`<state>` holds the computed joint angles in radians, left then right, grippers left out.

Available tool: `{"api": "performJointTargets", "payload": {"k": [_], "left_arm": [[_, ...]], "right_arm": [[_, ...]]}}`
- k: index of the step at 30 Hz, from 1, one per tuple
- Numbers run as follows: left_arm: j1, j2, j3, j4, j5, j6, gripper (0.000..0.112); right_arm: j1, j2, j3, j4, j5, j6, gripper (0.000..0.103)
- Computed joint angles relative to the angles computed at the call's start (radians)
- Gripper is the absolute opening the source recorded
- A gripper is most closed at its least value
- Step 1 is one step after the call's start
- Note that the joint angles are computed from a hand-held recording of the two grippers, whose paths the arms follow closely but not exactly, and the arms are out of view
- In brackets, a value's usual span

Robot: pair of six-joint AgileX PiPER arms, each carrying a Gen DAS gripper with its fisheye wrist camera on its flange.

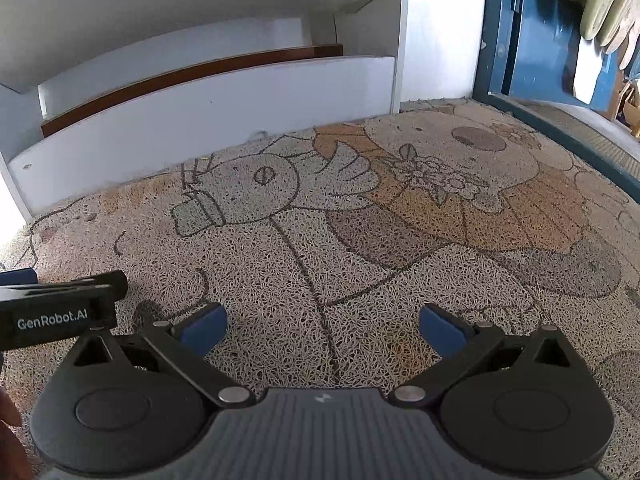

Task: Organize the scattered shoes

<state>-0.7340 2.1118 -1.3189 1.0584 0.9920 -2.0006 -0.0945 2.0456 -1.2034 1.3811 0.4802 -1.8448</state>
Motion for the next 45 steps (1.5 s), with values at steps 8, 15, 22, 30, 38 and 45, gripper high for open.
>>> {"api": "performJointTargets", "payload": {"k": [8,15,22,30,38,45], "left_arm": [[-0.013,0.007,0.008,0.025,0.011,-0.041,0.103],[-0.019,0.016,0.010,0.041,0.018,-0.067,0.103],[-0.025,0.020,0.008,0.045,0.028,-0.076,0.103],[-0.030,0.021,0.015,0.058,0.027,-0.090,0.103],[-0.023,0.017,0.027,0.065,0.012,-0.087,0.103],[-0.029,0.015,0.029,0.061,0.017,-0.092,0.103]], "right_arm": [[-0.013,0.006,0.028,0.132,0.027,-0.161,0.103],[-0.022,0.011,0.032,0.156,0.042,-0.187,0.103],[-0.039,0.015,0.026,0.138,0.063,-0.188,0.103],[-0.038,0.014,0.029,0.139,0.063,-0.189,0.103],[-0.039,0.016,0.028,0.142,0.063,-0.191,0.103],[-0.033,0.015,0.033,0.155,0.055,-0.198,0.103]]}}
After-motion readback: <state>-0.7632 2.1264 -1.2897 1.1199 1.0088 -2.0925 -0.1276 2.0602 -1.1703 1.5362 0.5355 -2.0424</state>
